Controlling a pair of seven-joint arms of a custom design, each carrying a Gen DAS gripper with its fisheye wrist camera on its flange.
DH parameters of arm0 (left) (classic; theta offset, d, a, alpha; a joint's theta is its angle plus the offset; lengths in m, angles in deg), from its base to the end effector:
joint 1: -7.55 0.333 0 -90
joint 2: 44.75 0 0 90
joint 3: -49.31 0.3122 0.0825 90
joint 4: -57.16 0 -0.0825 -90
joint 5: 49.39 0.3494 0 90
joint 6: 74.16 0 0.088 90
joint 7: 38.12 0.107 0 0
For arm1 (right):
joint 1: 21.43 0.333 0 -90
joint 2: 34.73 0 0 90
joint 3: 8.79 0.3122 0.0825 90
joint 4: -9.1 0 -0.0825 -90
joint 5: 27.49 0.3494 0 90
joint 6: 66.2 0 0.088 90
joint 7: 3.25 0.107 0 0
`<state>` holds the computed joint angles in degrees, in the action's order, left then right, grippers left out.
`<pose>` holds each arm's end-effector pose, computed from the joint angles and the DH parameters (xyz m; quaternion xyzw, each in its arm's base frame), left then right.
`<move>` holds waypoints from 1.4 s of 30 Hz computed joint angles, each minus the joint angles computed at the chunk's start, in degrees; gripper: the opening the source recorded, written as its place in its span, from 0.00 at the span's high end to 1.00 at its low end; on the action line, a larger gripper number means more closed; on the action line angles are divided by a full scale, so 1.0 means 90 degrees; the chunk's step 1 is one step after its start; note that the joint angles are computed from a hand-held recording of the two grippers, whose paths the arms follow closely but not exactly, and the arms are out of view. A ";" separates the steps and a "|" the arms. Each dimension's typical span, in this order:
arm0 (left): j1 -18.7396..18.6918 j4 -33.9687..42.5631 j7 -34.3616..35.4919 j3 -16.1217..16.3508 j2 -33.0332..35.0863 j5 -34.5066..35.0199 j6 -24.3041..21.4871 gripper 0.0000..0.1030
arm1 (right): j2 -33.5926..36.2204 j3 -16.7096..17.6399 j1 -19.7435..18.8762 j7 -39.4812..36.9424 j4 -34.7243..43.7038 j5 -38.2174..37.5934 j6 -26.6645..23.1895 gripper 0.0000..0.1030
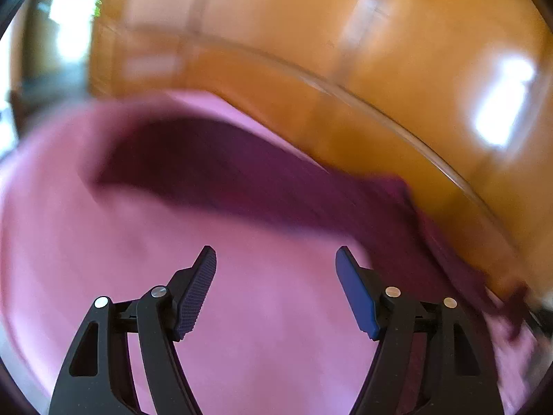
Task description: Fold small clothes
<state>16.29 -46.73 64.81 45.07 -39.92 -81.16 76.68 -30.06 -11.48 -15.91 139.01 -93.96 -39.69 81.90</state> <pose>0.5987 0.0619 0.5793 -0.7193 0.5639 -0.3761 0.1521 0.6008 0.0346 0.5847 -0.3854 0.8523 -0.1845 0.3016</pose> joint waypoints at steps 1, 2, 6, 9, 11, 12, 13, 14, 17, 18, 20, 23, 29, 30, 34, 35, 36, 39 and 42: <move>0.0029 -0.0212 0.0458 -0.0100 -0.0165 -0.0527 -0.0245 0.32 | 0.0154 -0.0016 -0.0063 -0.0175 0.0168 0.0198 -0.0038 0.84; 0.0022 -0.0420 0.1036 -0.0162 -0.0326 -0.1175 -0.0718 0.32 | 0.0302 -0.0017 -0.0107 -0.0357 0.0319 0.0366 -0.0033 0.77; -0.0311 -0.0946 0.1683 -0.0122 -0.0585 -0.1974 -0.1659 0.32 | 0.0313 0.0036 -0.0265 -0.1313 0.0405 0.1139 -0.0131 0.53; -0.0466 -0.1085 0.1772 -0.0078 -0.0560 -0.2528 -0.2232 0.32 | -0.0124 0.0028 -0.0245 -0.1643 -0.0301 0.1169 0.0057 0.04; -0.0537 -0.1068 0.1724 -0.0077 -0.0509 -0.2658 -0.2371 0.32 | -0.0672 0.0008 -0.0229 -0.1610 -0.1065 0.0894 0.0300 0.10; -0.0563 -0.1053 0.1774 -0.0084 -0.0472 -0.2773 -0.2441 0.32 | -0.0928 0.0040 -0.0211 -0.1637 -0.1396 0.1034 0.0277 0.15; -0.0575 -0.0980 0.1780 -0.0083 -0.0395 -0.2828 -0.2494 0.32 | -0.1249 0.0027 -0.0177 -0.1906 -0.1841 0.1418 0.0283 0.16; -0.0589 -0.0980 0.1760 -0.0100 -0.0370 -0.2886 -0.2546 0.32 | -0.1546 0.0027 -0.0114 -0.2142 -0.2193 0.1716 0.0265 0.20; -0.0611 -0.1001 0.1695 -0.0131 -0.0318 -0.3052 -0.2427 0.32 | -0.2350 -0.0149 0.0470 -0.3048 -0.3157 0.3116 0.0495 0.26; -0.0607 -0.0986 0.1647 -0.0133 -0.0291 -0.3119 -0.2434 0.33 | -0.2503 -0.0252 0.0739 -0.3428 -0.3404 0.3705 0.0585 0.27; -0.0598 -0.0901 0.1498 -0.0136 -0.0221 -0.3115 -0.2480 0.56 | -0.2629 -0.0635 0.1602 -0.4543 -0.3825 0.5457 0.1040 0.27; -0.0645 -0.0791 0.1301 -0.0219 -0.0117 -0.2934 -0.2433 0.74 | -0.2263 -0.0892 0.2383 -0.5799 -0.3760 0.7544 0.1505 0.27; -0.0634 -0.0563 0.1464 -0.0190 -0.0377 -0.2541 -0.2322 0.82 | -0.1763 -0.0380 0.2019 -0.5394 -0.3312 0.7329 0.1667 0.69; -0.0631 -0.0518 0.1526 -0.0167 -0.0444 -0.2481 -0.2299 0.84 | -0.1829 -0.0098 0.1666 -0.4723 -0.3274 0.6283 0.1475 0.73; -0.0552 -0.0433 0.1769 0.0013 -0.0730 -0.2268 -0.2473 0.84 | -0.2524 0.0710 0.0916 -0.3439 -0.3306 0.3636 0.0854 0.78; -0.0516 -0.0490 0.1857 0.0079 -0.0856 -0.2196 -0.2552 0.84 | -0.2707 0.0805 0.0897 -0.3335 -0.3321 0.3299 0.0738 0.79; -0.0482 -0.0575 0.1946 0.0150 -0.0982 -0.2139 -0.2646 0.84 | -0.2891 0.0848 0.0919 -0.3318 -0.3369 0.3048 0.0620 0.79; -0.0389 -0.1006 0.2180 0.0368 -0.1462 -0.1756 -0.2908 0.84 | -0.3443 0.1108 0.1142 -0.3135 -0.3629 0.2561 0.0338 0.79; -0.0320 -0.1544 0.2275 0.0546 -0.1920 -0.1248 -0.3034 0.84 | -0.3946 0.1301 0.1553 -0.2881 -0.4067 0.2498 0.0108 0.80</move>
